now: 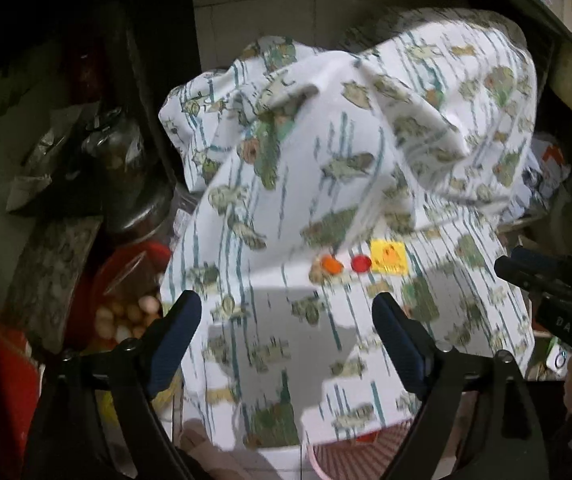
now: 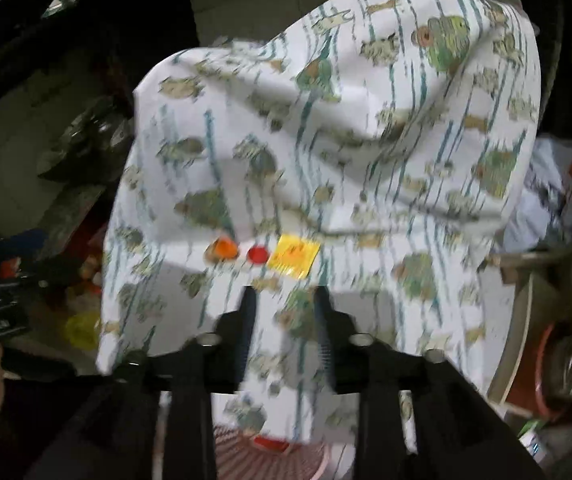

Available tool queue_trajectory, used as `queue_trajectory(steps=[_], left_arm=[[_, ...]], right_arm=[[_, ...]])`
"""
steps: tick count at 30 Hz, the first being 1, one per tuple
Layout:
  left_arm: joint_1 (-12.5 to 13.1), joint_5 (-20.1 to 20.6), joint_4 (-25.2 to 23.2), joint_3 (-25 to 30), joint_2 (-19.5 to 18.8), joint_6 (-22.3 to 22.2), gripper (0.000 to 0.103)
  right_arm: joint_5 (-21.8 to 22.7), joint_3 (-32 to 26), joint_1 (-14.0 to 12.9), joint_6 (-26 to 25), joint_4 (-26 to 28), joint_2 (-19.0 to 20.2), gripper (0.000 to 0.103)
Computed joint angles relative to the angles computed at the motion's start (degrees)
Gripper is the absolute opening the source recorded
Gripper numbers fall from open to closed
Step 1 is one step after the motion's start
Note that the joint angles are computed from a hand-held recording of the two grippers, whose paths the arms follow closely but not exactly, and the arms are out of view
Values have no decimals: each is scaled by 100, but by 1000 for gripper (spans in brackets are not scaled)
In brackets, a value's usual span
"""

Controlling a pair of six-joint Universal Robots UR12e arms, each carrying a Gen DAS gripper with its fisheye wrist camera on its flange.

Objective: Collect trash
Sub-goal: 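Move both tools back over the caps and yellow packet on the cloth, then close the right tool on the yellow chick-printed packet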

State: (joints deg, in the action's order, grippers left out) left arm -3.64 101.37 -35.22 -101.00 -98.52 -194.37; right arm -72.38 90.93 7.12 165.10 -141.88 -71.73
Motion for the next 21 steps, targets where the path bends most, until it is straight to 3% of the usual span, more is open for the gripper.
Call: queue_trajectory(steps=[2,4,8,11,13,15,17,21], left_arm=[[69,-19,-41,31,-103,-91,87],[159,-165,-397,146,-207,-236,87],[433,-1038,-706,240,-308,-317,87],[455,-810,-720,314,-409,-409,87],[444,-574,-802,385,-482,-469,87],[492,-618,-865,417,-518,-566,87],[530,-638,-887,437,-543,-642,87],[575,-651,-896,449,-549,-737,87]], right_arm=[[-113,-266,56,-124,229,229,37],[-180,-471,99,-237,493,425,41],[-55,-899,126,-101,1231,835,41],[180,-1311,75,457,1910,1150,42],[222,-1473,48,799,2074,1304,41],[340,-1652,12,1137,2322,1481,41],[429,-1815,6,1284,2628,1623,41],[364,-1875,55,1425,2724,1722,37]])
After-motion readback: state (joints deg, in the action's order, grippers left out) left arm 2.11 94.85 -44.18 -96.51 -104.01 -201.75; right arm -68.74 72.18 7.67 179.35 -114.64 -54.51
